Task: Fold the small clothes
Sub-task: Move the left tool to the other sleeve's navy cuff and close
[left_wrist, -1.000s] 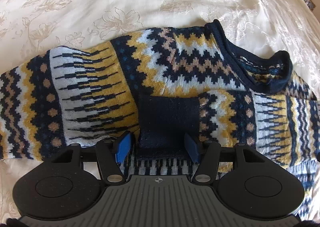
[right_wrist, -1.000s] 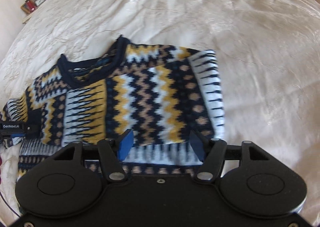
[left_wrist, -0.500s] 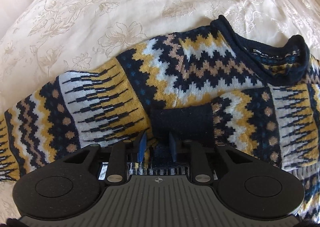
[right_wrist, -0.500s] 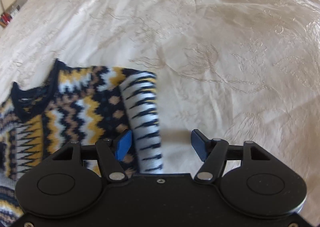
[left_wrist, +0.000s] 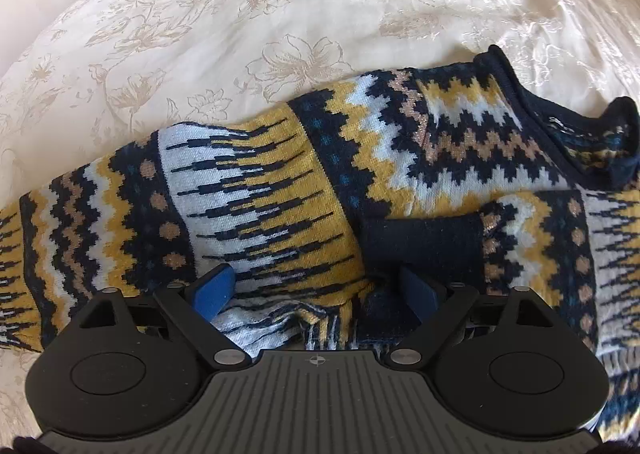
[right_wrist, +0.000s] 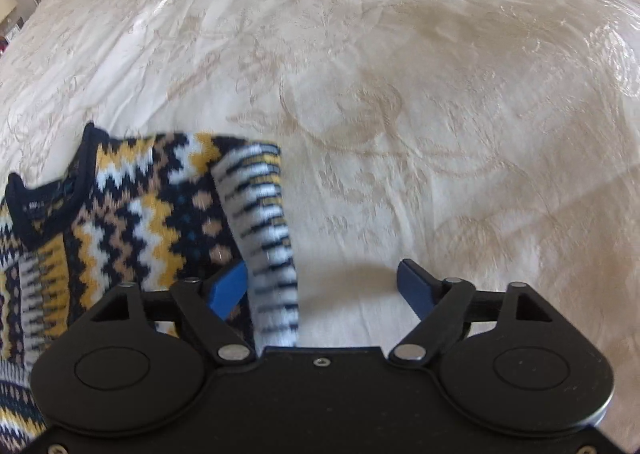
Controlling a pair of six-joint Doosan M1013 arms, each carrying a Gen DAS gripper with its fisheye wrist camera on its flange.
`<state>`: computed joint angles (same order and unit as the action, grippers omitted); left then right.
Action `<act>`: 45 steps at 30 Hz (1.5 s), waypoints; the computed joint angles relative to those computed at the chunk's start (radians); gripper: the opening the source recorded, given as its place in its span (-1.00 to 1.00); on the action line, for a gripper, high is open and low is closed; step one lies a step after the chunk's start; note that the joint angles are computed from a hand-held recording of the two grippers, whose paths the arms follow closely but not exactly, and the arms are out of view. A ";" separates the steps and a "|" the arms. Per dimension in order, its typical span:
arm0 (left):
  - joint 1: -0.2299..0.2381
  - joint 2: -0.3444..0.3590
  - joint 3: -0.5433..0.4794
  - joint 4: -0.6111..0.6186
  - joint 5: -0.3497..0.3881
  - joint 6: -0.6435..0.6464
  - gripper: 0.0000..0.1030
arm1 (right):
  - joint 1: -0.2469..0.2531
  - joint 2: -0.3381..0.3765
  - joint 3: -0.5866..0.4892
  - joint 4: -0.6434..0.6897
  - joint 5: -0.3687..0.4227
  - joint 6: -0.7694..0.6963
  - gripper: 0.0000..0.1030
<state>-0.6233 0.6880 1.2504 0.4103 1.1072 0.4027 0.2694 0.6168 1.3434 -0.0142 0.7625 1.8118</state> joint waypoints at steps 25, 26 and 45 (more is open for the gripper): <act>-0.061 -0.383 0.504 0.122 -0.080 -0.519 0.72 | 0.132 -0.192 0.217 0.342 -0.075 -0.298 0.85; -0.060 -0.399 0.521 0.145 -0.073 -0.549 0.72 | 0.139 -0.192 0.214 0.351 -0.073 -0.308 0.85; 0.114 -0.472 0.675 0.142 -0.227 -0.717 0.71 | 0.247 -0.150 0.124 0.317 -0.009 -0.277 0.86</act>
<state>-0.5097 0.2161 1.9256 0.5523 0.8801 -0.3145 0.5168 0.4664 1.4670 0.3029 0.7535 1.5346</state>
